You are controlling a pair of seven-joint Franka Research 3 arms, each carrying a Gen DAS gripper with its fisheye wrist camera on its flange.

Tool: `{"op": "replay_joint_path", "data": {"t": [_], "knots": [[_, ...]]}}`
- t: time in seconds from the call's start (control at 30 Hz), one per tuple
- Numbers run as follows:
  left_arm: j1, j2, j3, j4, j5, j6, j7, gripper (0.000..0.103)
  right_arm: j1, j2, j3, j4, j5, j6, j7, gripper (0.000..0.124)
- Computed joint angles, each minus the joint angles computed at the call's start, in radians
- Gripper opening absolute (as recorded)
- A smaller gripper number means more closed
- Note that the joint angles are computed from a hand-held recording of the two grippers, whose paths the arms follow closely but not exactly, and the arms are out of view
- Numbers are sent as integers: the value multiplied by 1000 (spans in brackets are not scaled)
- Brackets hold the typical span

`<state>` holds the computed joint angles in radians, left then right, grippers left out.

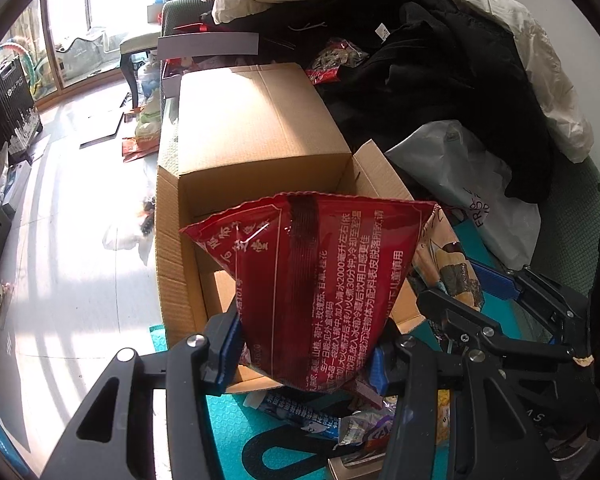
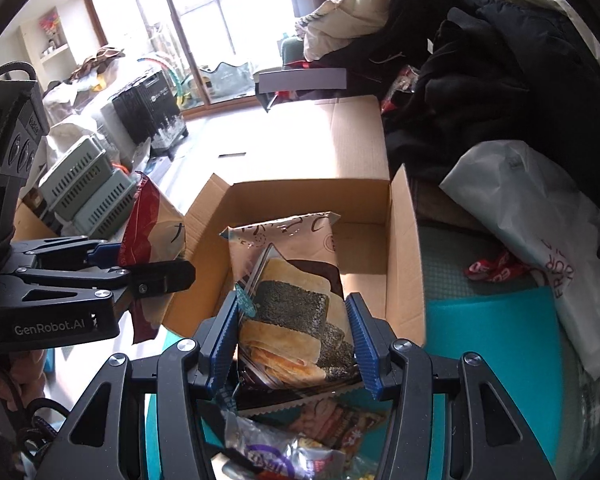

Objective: Organize snacks
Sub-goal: 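Lift both held snacks and carry them over the open cardboard box, then open both tools to drop the red bag and cracker pack into the box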

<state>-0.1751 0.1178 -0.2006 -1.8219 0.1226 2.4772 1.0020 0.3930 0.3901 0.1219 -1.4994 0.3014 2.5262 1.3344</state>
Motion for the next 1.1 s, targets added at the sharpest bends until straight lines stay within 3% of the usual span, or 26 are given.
{"op": "replay_joint_path", "data": {"t": [0.23,0.4,0.67,0.83,0.93,1.03,1.1], "knots": [[19,94,12,44,4,-4,1,49,27,155,-24,187,-63,-45,64,51],[17,162,21,91,38,-57,-9,50,52,234,-40,272,-105,-70,103,52],[8,179,28,92,97,-73,-40,50,75,286,-57,320,-153,-109,149,53],[-2,196,28,134,114,-125,-58,51,82,292,-68,334,-179,-126,179,54],[-11,204,32,157,126,-156,-93,58,86,281,-74,327,-194,-125,194,62],[-14,189,31,151,134,-165,-113,78,82,256,-73,299,-203,-119,199,63],[-21,172,33,141,155,-166,-132,82,81,240,-73,282,-207,-118,205,63]]}}
